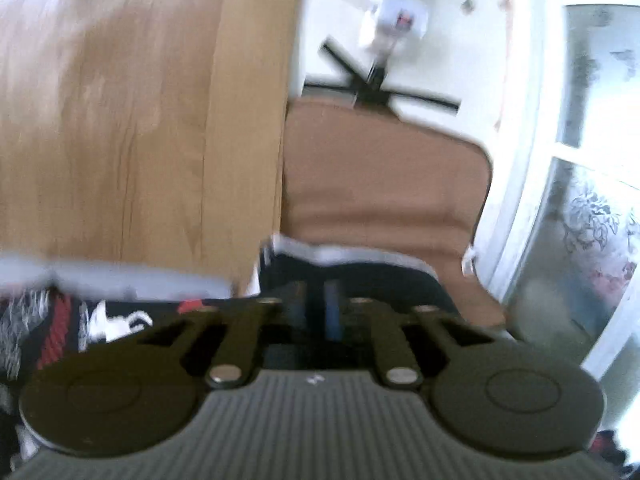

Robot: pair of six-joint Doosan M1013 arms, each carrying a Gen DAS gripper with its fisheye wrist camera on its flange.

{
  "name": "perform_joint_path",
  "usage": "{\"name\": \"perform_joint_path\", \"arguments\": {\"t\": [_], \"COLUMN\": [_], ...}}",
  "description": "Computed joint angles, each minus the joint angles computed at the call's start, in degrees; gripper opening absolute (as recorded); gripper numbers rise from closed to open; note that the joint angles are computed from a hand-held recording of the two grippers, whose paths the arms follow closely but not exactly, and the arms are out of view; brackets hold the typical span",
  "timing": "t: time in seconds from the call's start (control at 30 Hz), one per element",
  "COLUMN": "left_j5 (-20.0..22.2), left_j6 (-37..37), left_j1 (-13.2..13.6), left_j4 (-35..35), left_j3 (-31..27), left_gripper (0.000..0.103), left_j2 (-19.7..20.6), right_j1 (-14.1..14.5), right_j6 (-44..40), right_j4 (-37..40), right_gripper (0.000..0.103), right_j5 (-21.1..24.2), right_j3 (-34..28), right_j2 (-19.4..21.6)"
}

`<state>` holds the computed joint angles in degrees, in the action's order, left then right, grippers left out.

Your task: Fold small clothes

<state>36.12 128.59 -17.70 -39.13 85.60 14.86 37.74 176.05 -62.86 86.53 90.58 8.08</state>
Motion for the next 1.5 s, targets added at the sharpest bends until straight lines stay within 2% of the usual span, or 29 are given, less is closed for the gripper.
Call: {"name": "perform_joint_path", "arguments": {"t": [0.07,0.13,0.2,0.3,0.33,0.4,0.5,0.57,0.63,0.73,0.77,0.8,0.83,0.93,1.03,1.1,1.13,1.23,1.37,1.5], "left_j5": [-1.33,-1.48,1.47,7.48,8.86,10.78,11.08,10.72,9.65,11.09,11.35,11.27,11.22,10.73,10.53,10.25,9.90,9.09,8.20,7.89], "left_j6": [0.49,1.28,4.49,10.89,12.91,16.92,20.00,21.73,22.89,23.24,23.15,22.83,22.17,20.72,18.91,17.12,15.88,14.38,12.79,9.17], "left_j1": [0.41,1.32,3.00,4.93,5.15,4.97,3.65,2.91,2.31,2.65,2.71,2.63,2.53,2.54,2.46,2.21,1.96,1.80,2.84,4.30], "left_j4": [-1.72,-5.56,-13.39,-23.98,-25.89,-27.58,-25.72,-23.94,-22.79,-22.98,-22.97,-22.72,-22.12,-20.77,-19.40,-17.10,-15.56,-14.00,-16.82,-19.09], "left_j3": [0.51,0.38,-0.06,-0.15,-0.06,0.13,0.90,1.29,1.80,1.58,1.50,1.50,1.40,1.23,0.78,0.28,0.12,-0.03,-0.21,-1.22], "left_gripper": [0.025,0.025,0.026,0.037,0.038,0.039,0.039,0.039,0.039,0.039,0.039,0.039,0.039,0.039,0.039,0.040,0.040,0.040,0.043,0.045], "left_j2": [-0.35,-0.56,-0.52,-0.42,-0.45,-0.56,-1.07,-1.26,-1.59,-1.40,-1.33,-1.27,-1.21,-1.15,-0.98,-0.77,-0.74,-0.70,-0.78,-0.33], "right_j1": [2.72,6.09,9.63,14.43,15.85,18.94,20.63,20.40,18.79,15.29,14.43,13.47,12.97,13.42,14.05,14.24,14.04,12.36,9.32,6.50], "right_j6": [5.70,14.53,25.16,41.02,45.66,55.82,67.18,71.95,73.53,73.41,72.64,71.95,71.79,71.04,58.60,50.00,46.85,37.06,27.29,20.39], "right_j4": [-2.73,-3.48,-1.48,5.51,7.51,10.94,13.51,13.64,14.11,12.69,12.85,13.62,13.70,10.66,1.59,-6.30,-9.22,-15.05,-17.54,-15.39], "right_gripper": [0.042,0.042,0.042,0.044,0.043,0.043,0.043,0.043,0.043,0.037,0.019,0.008,0.008,0.008,0.008,0.008,0.008,0.008,0.008,0.008], "right_j5": [1.59,6.32,12.20,20.97,22.15,22.93,19.74,16.14,14.02,12.68,12.52,11.68,11.24,14.96,22.04,24.08,23.07,16.33,3.34,-11.47], "right_j3": [3.44,6.09,8.61,11.32,12.12,14.38,17.18,18.91,20.08,21.21,21.07,21.24,21.61,20.76,16.10,12.90,11.73,7.61,2.13,-3.34], "right_j2": [-3.27,-6.59,-10.03,-13.49,-14.14,-15.93,-17.70,-18.74,-19.18,-19.22,-19.32,-19.56,-19.76,-19.80,-17.97,-16.79,-16.47,-14.48,-10.55,-6.21]}}
